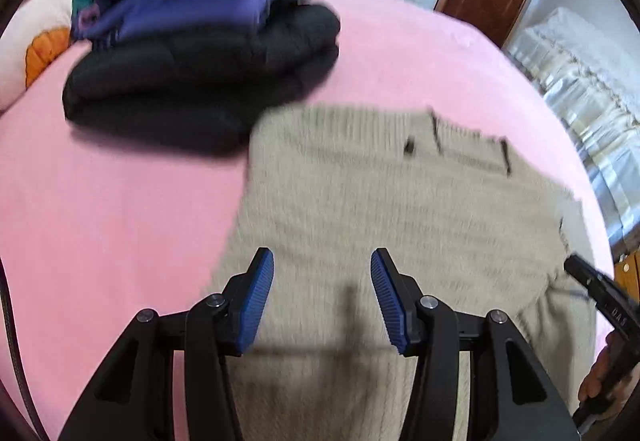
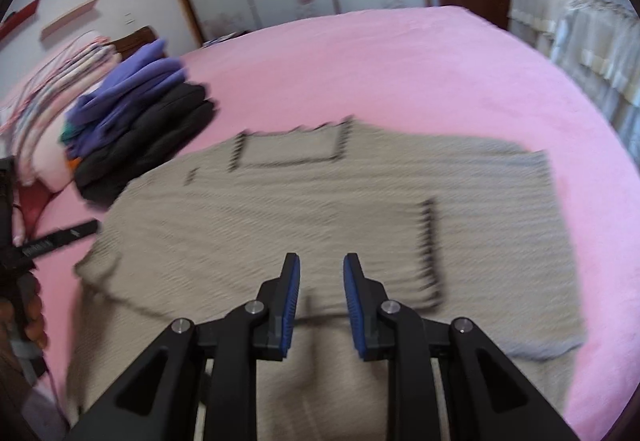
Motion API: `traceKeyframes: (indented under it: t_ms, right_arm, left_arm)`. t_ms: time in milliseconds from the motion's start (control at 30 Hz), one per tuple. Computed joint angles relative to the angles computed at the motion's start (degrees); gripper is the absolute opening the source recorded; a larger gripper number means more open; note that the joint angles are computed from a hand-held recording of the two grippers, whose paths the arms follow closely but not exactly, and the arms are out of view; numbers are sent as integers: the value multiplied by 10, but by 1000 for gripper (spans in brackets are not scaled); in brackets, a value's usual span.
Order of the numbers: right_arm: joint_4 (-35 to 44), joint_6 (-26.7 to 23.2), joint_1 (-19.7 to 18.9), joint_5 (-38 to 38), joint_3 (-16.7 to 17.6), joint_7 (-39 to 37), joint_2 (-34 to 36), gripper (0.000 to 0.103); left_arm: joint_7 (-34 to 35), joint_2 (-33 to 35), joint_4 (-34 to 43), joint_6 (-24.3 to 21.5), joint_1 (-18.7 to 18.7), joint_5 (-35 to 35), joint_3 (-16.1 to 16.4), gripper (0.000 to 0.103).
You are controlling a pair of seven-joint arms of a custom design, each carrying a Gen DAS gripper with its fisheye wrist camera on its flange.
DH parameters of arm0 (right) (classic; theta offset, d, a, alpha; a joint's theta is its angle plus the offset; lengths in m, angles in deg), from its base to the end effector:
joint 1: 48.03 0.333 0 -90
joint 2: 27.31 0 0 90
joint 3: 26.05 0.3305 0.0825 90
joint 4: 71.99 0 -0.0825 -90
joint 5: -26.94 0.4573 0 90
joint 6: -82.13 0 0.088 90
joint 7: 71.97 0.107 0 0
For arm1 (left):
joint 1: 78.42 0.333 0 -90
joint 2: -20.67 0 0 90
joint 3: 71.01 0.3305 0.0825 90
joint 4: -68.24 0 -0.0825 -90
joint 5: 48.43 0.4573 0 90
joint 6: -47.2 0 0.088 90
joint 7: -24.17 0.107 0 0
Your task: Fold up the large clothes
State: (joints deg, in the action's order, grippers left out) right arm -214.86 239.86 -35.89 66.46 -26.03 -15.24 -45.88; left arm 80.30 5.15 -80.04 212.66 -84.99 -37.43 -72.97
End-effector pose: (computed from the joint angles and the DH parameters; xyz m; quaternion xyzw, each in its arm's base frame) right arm 0.5181 0.0850 0.4345 -0.7344 0.5850 -0.1030 0.3285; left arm 0.5067 -0.0870 0.3802 -0.7626 0.5808 -0.2342 0.1621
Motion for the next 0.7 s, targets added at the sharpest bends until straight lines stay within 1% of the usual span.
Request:
traceKeyframes:
  t_ms: [33,67,133,167,200,267,333,400,500,600,633,667,700]
  right_arm:
    - [-3,3,0,-7,6,3,1,22]
    - [-4,5,-1,-18,12,10,4,21]
    - [-3,9,-13,-54,27,40,16,17]
    - [-4,12,-21,-74,33,59,21,15]
    - [-4,17,-34,-103,41,86,27,8]
    - [-5,25,-47,-134,42,116,34,5]
    - [-3,20,-48,-129,27,126,36,2]
    - [-4,8,-49,-123,16,130,31,1]
    - [-17,3,-61,-147,20,151,10,2]
    - [-32,-6,-58,-136,12,145,-21,2]
    - [-37,-9,-57,-131,10,143,-33,2]
    - [-45,-12,-55,-124,6,139,-50,2]
    - [-51,-14,-55,-120,5,138,-63,2]
  left_arm:
    - [-21,4,-4,-5,14,19,-14,49]
    - [-33,4,-8,-3,22,34,-20,45]
    - [-66,9,-12,3,46,82,-38,41]
    - [-71,14,-12,6,48,93,-39,41]
    - [-66,19,-11,8,46,97,-33,41]
    - [-60,29,-4,6,44,99,-27,41]
    - [-66,40,7,3,45,103,-30,41]
    - [-64,41,9,-2,45,103,-28,41]
    - [-65,28,10,-22,45,111,-32,41]
    - [-66,12,11,-43,36,105,-35,54]
    - [-66,-3,4,-46,32,102,-34,64]
    - [-78,-18,-2,-49,33,109,-40,71]
    - [-81,-35,-10,-50,32,112,-41,73]
